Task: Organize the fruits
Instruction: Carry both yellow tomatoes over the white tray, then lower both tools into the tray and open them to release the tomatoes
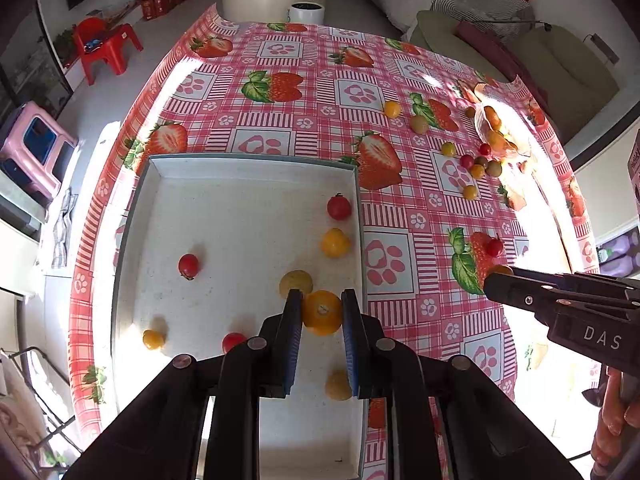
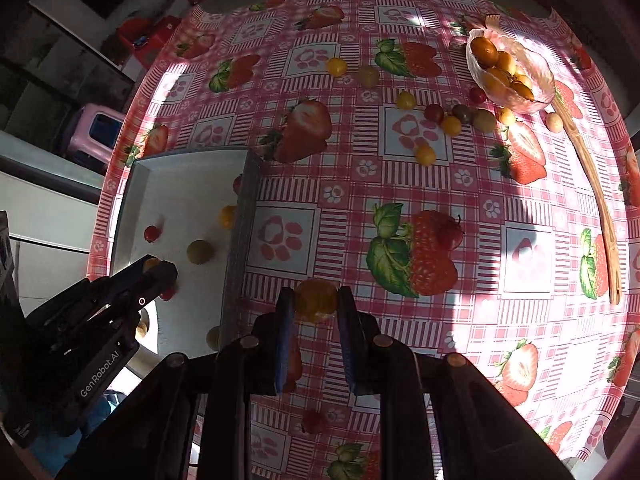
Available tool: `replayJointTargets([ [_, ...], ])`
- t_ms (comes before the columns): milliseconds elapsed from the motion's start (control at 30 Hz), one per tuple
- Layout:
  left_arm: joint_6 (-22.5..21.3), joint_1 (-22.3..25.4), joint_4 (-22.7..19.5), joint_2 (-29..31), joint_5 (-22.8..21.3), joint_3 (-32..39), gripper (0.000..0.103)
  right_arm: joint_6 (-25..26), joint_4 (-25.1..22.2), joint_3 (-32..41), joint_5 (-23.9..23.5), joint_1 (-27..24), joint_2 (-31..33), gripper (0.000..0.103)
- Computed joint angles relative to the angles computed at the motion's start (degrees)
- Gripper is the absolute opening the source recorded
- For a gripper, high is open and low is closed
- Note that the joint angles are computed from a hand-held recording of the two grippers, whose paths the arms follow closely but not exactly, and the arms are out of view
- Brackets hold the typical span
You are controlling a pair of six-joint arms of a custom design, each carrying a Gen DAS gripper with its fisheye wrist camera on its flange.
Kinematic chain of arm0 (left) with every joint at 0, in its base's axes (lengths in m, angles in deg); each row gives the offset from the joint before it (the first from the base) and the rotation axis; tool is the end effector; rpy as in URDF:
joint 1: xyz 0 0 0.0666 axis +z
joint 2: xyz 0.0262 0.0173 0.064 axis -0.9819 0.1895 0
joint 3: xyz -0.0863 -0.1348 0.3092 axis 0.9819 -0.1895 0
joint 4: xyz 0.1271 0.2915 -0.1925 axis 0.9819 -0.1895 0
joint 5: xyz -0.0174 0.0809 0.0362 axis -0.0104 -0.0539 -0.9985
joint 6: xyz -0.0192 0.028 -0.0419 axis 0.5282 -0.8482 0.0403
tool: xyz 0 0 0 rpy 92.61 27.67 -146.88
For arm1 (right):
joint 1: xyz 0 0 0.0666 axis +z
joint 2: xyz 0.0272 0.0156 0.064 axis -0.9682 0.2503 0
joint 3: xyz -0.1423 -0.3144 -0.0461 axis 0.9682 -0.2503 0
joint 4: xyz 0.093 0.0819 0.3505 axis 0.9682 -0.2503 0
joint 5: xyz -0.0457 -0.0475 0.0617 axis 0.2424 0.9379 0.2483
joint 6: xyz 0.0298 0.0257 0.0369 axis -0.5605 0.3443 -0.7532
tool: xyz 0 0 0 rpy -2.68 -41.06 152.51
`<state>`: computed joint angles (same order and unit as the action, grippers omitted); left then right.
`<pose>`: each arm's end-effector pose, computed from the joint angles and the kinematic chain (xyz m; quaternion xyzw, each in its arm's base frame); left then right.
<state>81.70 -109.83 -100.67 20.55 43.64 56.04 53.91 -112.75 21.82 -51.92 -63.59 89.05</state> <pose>0.3398 -0.2033 0.3938 0.0803 0.9788 -0.0894 0.1656 0.3506 0.0816 0.4055 0.0295 0.9854 0.1395 0.0927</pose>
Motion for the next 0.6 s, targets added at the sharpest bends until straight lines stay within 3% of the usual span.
replayJointTargets([
  [600, -0.9, 9.1, -1.0, -5.0, 1.2, -8.0, 0.021, -0.1, 0.9, 8.2, -1.5, 9.5, 10.5, 0.023],
])
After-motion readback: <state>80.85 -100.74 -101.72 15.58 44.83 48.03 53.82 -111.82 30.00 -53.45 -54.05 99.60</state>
